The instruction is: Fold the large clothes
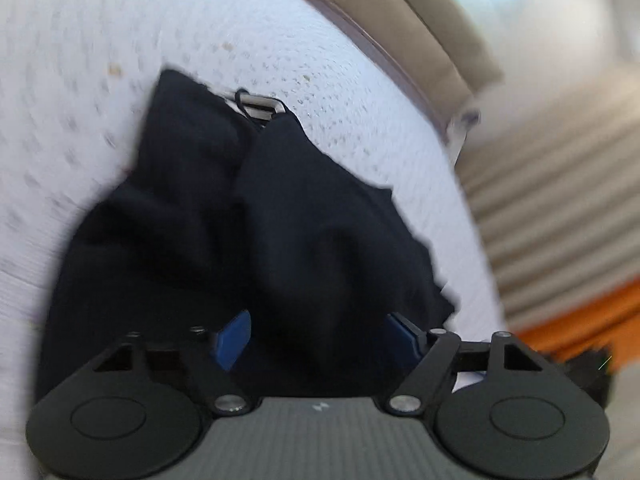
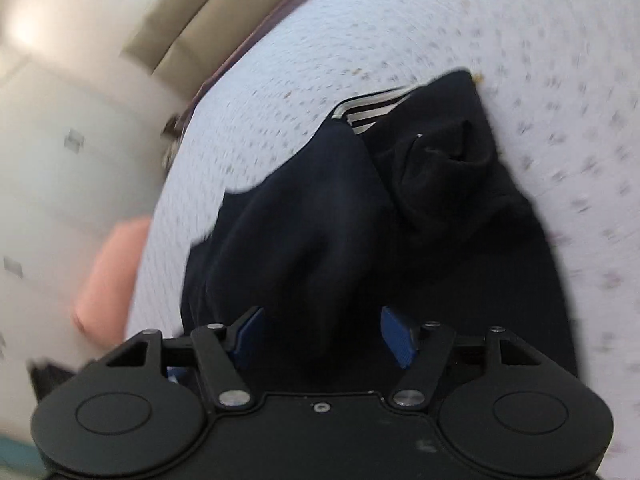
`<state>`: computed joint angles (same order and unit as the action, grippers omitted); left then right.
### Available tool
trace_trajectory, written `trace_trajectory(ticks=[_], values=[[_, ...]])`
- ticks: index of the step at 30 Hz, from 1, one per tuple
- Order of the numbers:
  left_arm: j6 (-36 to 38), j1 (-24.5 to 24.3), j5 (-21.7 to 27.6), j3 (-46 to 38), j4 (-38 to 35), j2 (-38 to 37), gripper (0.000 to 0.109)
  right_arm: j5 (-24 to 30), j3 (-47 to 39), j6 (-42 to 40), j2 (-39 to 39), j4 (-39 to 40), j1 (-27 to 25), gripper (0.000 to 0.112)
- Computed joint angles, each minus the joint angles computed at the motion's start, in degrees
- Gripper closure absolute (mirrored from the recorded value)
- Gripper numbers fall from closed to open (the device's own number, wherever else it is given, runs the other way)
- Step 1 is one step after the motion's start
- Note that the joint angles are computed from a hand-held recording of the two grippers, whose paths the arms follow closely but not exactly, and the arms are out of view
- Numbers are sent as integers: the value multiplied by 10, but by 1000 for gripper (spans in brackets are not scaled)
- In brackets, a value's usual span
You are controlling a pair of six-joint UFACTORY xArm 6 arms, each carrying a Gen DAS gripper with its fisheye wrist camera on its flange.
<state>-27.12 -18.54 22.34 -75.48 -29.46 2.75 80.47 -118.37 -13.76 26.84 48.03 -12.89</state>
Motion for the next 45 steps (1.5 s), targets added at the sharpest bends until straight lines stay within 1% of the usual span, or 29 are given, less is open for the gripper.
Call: trace_trajectory(ticks=[2, 3, 4, 5, 6, 7, 9, 11, 13, 14, 16, 18, 19, 20, 22, 24, 25, 26, 27, 30, 32, 33, 34, 37, 38, 40, 42, 43, 45], values=[[-31, -2, -16, -18, -16, 31, 34, -21, -5, 66, 11, -8, 15, 33], [-74, -1, -5, -42, 12, 54, 36, -22, -8, 87, 18, -8, 20, 37], [-103, 1, 7, -57, 25, 72, 41, -14, -19, 105, 30, -9, 26, 60], [-123, 1, 13, -68, 32, 85, 65, -4, -25, 113, 36, -12, 31, 94], [-137, 1, 10, -74, 41, 95, 81, -1, -31, 120, 39, -26, 37, 99], [-148, -1, -2, -74, 58, 98, 89, -15, -16, 114, 27, -28, 40, 99], [-175, -6, -55, -49, 91, 81, 93, -45, 26, 77, -12, -1, 33, 101], [-138, -22, -151, -1, 46, 52, 93, -76, 52, 35, -44, 17, 23, 105], [-53, -38, -194, 16, -46, 34, 93, -71, 52, 15, -57, 29, 9, 105], [-24, -43, -193, 17, -72, 29, 93, -59, 47, 11, -57, 28, 4, 105], [-23, -38, -143, 18, -52, 26, 89, -32, 44, 5, -51, 7, 0, 105], [-116, -22, -66, 32, 43, 21, 84, -8, 42, 21, -39, -62, 6, 103], [-165, -15, -30, 39, 84, 17, 84, -1, 33, 42, -32, -117, 13, 96], [-204, -11, -3, 49, 114, 9, 84, 19, 20, 55, -19, -157, 12, 95], [-247, -10, -21, 94, 151, -27, 86, 50, -2, 75, -6, -163, -4, 95], [-283, -9, -22, 101, 213, -50, 85, 36, 19, 32, -32, -117, -18, 92], [-281, -9, -23, 93, 229, -52, 84, 24, 21, 2, -43, -104, -16, 82], [-271, -12, -28, 76, 243, -46, 79, 9, 18, -38, -53, -90, -8, 63], [-254, -15, -36, 51, 245, -32, 73, -7, 17, -69, -60, -77, 4, 58], [-223, -29, -39, -51, 275, 40, 68, -35, 22, -156, -77, -39, 43, 60], [-254, -42, 33, -156, 363, 105, 72, -62, 38, -182, -81, -46, 82, 78], [-249, -47, 77, -208, 379, 140, 83, -67, 46, -194, -79, -52, 95, 85], [-231, -52, 106, -242, 371, 165, 87, -76, 67, -201, -85, -66, 108, 93], [-208, -54, 193, -295, 327, 220, 93, -66, 121, -199, -84, -142, 136, 100], [-214, -53, 194, -283, 318, 221, 94, -50, 129, -199, -78, -150, 136, 111], [-222, -43, 145, -235, 286, 196, 95, -35, 129, -203, -77, -129, 121, 112], [-240, -45, 107, -190, 298, 159, 94, -1, 95, -201, -76, -130, 104, 106], [-251, -50, 100, -172, 321, 138, 94, 6, 99, -217, -89, -117, 93, 93], [-274, -67, 125, -127, 361, 77, 92, 22, 127, -258, -130, -98, 62, 89]])
